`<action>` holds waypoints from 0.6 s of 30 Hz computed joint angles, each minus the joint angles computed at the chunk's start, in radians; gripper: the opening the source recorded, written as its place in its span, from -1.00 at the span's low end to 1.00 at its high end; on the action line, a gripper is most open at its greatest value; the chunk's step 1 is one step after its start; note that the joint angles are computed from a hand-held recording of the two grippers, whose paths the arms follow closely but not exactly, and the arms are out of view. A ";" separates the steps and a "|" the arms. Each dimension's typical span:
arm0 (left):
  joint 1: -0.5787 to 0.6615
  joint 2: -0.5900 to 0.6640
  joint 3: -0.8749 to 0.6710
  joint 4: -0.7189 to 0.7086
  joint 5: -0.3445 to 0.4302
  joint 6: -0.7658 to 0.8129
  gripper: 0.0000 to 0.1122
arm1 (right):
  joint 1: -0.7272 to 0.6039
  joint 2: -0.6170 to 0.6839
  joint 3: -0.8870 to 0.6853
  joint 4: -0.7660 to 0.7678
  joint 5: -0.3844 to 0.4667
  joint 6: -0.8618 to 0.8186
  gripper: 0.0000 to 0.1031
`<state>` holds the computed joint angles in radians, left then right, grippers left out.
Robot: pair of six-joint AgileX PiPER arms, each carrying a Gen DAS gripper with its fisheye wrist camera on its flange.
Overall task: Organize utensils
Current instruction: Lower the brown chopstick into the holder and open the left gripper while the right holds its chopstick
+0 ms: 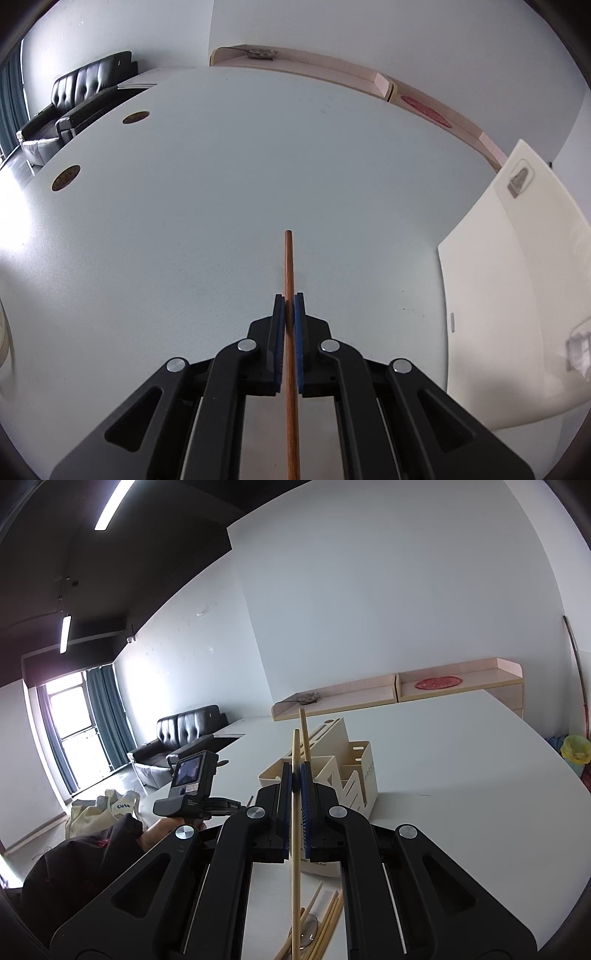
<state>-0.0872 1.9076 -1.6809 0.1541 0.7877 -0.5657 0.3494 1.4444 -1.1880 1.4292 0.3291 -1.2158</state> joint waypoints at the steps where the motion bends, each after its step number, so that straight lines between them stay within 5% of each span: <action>1: 0.000 -0.040 0.051 -0.010 -0.047 0.011 -0.92 | 0.006 -0.003 0.002 0.010 -0.005 -0.012 -0.91; 7: -0.020 -0.274 0.327 0.037 -0.333 0.020 -0.92 | 0.045 -0.016 0.007 0.095 -0.042 -0.117 -0.91; 13: -0.064 -0.438 0.468 0.171 -0.459 -0.096 -0.92 | 0.071 -0.017 0.006 0.295 -0.042 -0.323 -0.91; 18: -0.080 -0.543 0.525 0.163 -0.524 -0.081 -0.92 | 0.077 0.002 -0.038 0.242 -0.032 -0.250 -0.91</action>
<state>-0.1674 1.3647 -1.1556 0.3174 0.2633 -0.6466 0.4265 1.4466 -1.2260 1.6713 0.2971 -1.4659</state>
